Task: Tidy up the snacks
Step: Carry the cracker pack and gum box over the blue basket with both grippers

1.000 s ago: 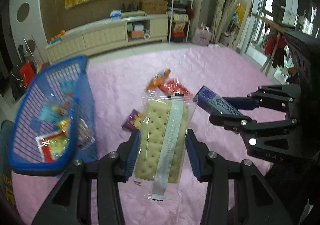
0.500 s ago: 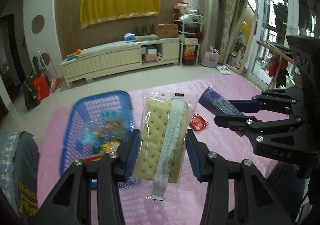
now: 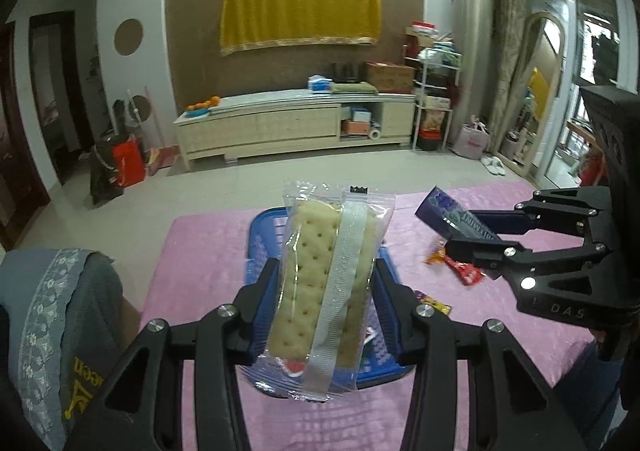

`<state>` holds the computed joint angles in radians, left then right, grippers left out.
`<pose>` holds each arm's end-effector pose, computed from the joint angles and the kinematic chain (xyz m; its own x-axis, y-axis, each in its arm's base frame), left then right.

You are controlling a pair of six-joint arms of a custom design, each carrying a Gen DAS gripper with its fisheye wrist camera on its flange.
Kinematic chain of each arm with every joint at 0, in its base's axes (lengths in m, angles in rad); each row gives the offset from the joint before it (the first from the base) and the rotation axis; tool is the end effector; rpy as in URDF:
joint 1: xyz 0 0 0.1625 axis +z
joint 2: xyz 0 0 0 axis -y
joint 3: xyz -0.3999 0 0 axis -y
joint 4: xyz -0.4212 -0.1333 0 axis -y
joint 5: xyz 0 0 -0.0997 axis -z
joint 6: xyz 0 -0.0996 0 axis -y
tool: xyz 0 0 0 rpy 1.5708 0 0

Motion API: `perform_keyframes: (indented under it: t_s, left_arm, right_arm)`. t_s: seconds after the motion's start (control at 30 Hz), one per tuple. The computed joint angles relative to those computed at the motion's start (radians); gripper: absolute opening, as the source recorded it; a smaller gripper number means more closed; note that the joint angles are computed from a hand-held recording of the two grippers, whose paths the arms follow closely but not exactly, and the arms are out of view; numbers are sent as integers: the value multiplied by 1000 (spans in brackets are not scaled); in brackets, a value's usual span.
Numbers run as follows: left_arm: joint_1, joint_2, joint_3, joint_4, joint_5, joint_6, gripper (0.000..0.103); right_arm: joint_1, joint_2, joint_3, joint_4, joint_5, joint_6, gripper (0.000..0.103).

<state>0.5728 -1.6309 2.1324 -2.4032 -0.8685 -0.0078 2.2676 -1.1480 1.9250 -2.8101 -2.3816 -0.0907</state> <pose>-0.2831 -0.4177 0.3197 -0.5963 0.5238 -0.6084 0.7902 0.5167 -0.3297 0.4218 -0.4088 0.2149 -0.6808 -0.2556 0.6865 -0.6387 0.6660 -0.3854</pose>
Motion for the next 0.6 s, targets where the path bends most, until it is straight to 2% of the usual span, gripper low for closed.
perform_keyframes:
  t_s: [0.33,0.6]
  left_arm:
    - [96,26,-26,-17,-9,23,43]
    - [158,77,-40,-39,-55,39,43]
  right_arm:
    - [-61,122,-102,91,17,-20,34]
    - [-103,188,-163,184,-49,-9,34]
